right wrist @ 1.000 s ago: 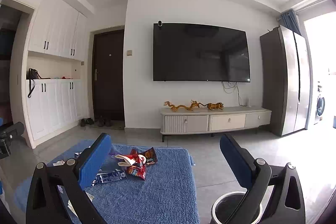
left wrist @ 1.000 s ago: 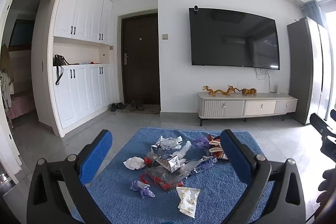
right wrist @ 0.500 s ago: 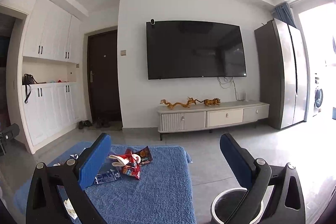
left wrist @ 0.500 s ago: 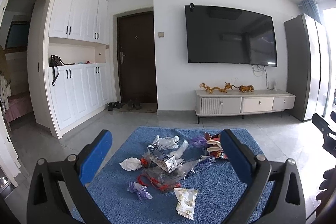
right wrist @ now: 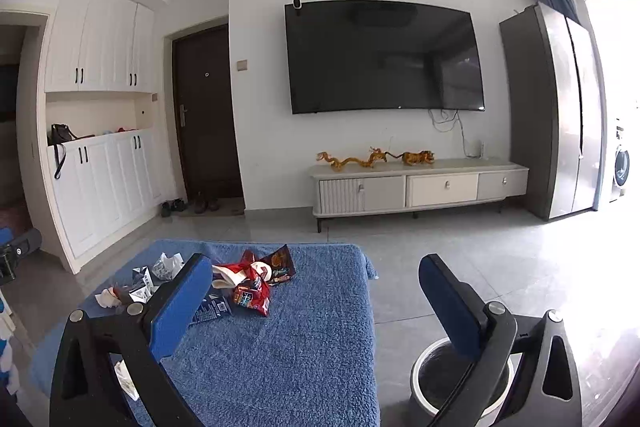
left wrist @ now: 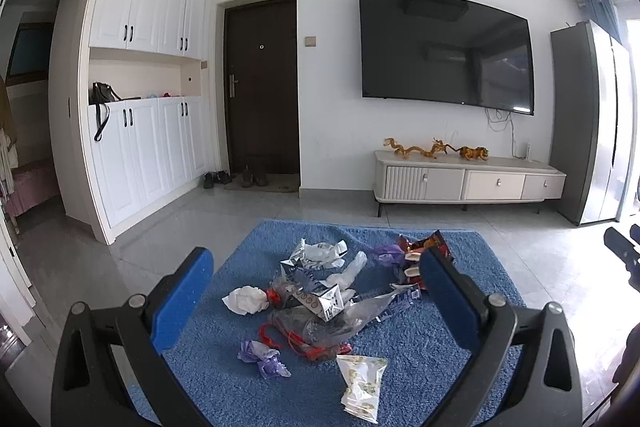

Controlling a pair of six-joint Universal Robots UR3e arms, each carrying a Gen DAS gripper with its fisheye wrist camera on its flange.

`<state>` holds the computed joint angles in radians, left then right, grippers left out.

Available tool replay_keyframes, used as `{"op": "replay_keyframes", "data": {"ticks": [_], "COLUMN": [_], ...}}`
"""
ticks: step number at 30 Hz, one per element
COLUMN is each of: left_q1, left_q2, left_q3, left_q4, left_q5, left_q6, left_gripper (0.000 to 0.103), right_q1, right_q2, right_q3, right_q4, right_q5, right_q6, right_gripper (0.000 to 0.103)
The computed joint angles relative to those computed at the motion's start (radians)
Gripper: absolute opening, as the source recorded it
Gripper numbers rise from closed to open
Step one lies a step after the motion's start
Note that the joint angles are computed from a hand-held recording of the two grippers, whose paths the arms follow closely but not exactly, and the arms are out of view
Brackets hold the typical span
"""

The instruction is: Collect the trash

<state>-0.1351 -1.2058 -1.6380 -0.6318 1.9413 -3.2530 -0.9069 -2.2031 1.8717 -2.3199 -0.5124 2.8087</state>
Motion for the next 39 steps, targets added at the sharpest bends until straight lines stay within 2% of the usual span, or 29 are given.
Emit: {"op": "replay_keyframes", "data": {"ticks": [4,7,12,16,18,21,23,25,26,28,30,32,39], "left_q1": [0.070,0.159,0.347,0.401,0.408,0.402,0.378,0.374,0.380,0.382,0.387,0.390,0.433], "left_q2": [0.030,0.063,0.113,0.128,0.118,0.081,0.038,0.002,-0.008,-0.030,-0.050,-0.066,-0.093], "left_q3": [-0.023,-0.025,-0.052,-0.127,-0.169,-0.223,-0.249,-0.266,-0.271,-0.283,-0.298,-0.307,-0.323], "left_q4": [0.012,-0.011,-0.088,-0.121,-0.153,-0.187,-0.175,-0.183,-0.196,-0.208,-0.211,-0.213,-0.227], "left_q5": [-0.065,-0.168,-0.419,-0.545,-0.594,-0.647,-0.637,-0.659,-0.679,-0.700,-0.720,-0.736,-0.809], "left_q6": [0.028,0.030,0.059,0.113,0.141,0.168,0.182,0.197,0.208,0.225,0.242,0.258,0.311], "left_gripper": [0.103,0.103,0.103,0.103,0.103,0.102,0.101,0.097,0.094,0.093,0.090,0.083,0.078], "right_q1": [0.010,0.032,0.118,0.247,0.293,0.393,0.476,0.549,0.581,0.654,0.710,0.756,0.799], "right_q2": [0.045,0.084,0.160,0.273,0.324,0.442,0.536,0.640,0.688,0.795,0.853,0.938,1.200], "right_q3": [-0.027,-0.053,-0.094,-0.151,-0.183,-0.286,-0.365,-0.455,-0.498,-0.598,-0.640,-0.737,-1.084], "right_q4": [-0.032,-0.060,-0.097,-0.120,-0.085,0.039,0.114,0.209,0.249,0.300,0.286,0.314,0.481], "right_q5": [-0.012,-0.040,-0.116,-0.219,-0.232,-0.247,-0.259,-0.269,-0.272,-0.296,-0.327,-0.336,-0.320], "right_q6": [0.013,0.034,0.051,0.052,0.024,-0.049,-0.087,-0.138,-0.153,-0.154,-0.142,-0.140,0.013], "right_gripper": [0.103,0.103,0.103,0.103,0.097,0.083,0.075,0.063,0.060,0.058,0.058,0.058,0.058]}}
